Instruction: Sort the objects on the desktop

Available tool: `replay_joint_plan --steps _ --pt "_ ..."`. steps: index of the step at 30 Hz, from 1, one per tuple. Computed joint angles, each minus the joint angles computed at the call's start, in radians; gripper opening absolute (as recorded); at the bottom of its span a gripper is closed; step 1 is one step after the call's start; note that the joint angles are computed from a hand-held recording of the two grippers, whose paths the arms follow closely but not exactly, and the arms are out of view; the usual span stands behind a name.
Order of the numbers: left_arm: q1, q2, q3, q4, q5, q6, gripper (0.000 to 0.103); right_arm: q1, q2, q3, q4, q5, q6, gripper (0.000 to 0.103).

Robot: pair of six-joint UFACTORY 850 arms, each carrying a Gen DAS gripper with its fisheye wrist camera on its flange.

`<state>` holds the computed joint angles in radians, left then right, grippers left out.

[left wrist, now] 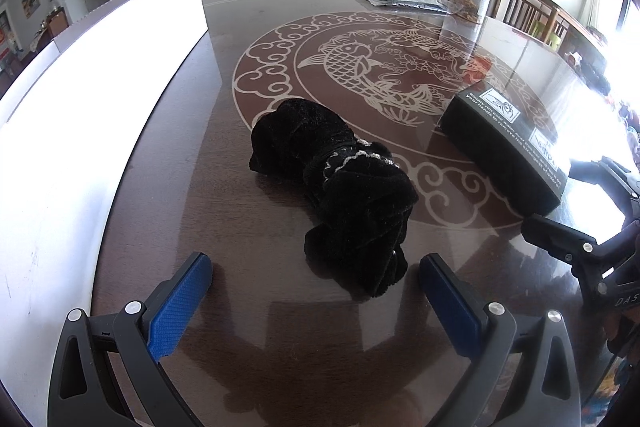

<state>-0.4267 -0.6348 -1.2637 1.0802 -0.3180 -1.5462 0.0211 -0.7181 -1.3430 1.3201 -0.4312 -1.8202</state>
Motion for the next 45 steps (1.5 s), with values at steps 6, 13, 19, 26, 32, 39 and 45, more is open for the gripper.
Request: replay_joint_plan --steps 6,13,19,26,32,39,45 --pt "0.006 -0.078 -0.128 -0.141 -0.052 0.175 0.103 -0.005 -0.028 -0.058 -0.099 -0.047 0.112 0.103" --pt "0.004 -0.09 -0.167 -0.095 -0.067 0.187 0.034 0.025 -0.098 -0.206 -0.326 -0.096 0.314 0.067" --pt "-0.003 -0.008 -0.051 0.127 -0.052 -0.058 0.033 0.015 -0.077 -0.201 -0.354 -0.148 0.325 0.059" --pt "0.007 0.163 0.126 0.443 -0.013 -0.502 0.033 -0.018 -0.044 -0.188 -0.362 -0.237 0.354 0.059" --pt "0.027 0.329 0.237 0.533 -0.047 -0.628 0.033 0.0 -0.004 -0.189 -0.359 -0.291 0.358 0.059" --pt "0.156 0.49 0.329 0.376 -0.091 -0.478 0.033 0.124 0.043 -0.259 -0.318 -0.349 0.325 0.059" --pt "0.297 0.522 0.371 0.213 -0.083 -0.343 0.033 0.287 0.0 -0.397 -0.303 -0.374 0.356 0.059"
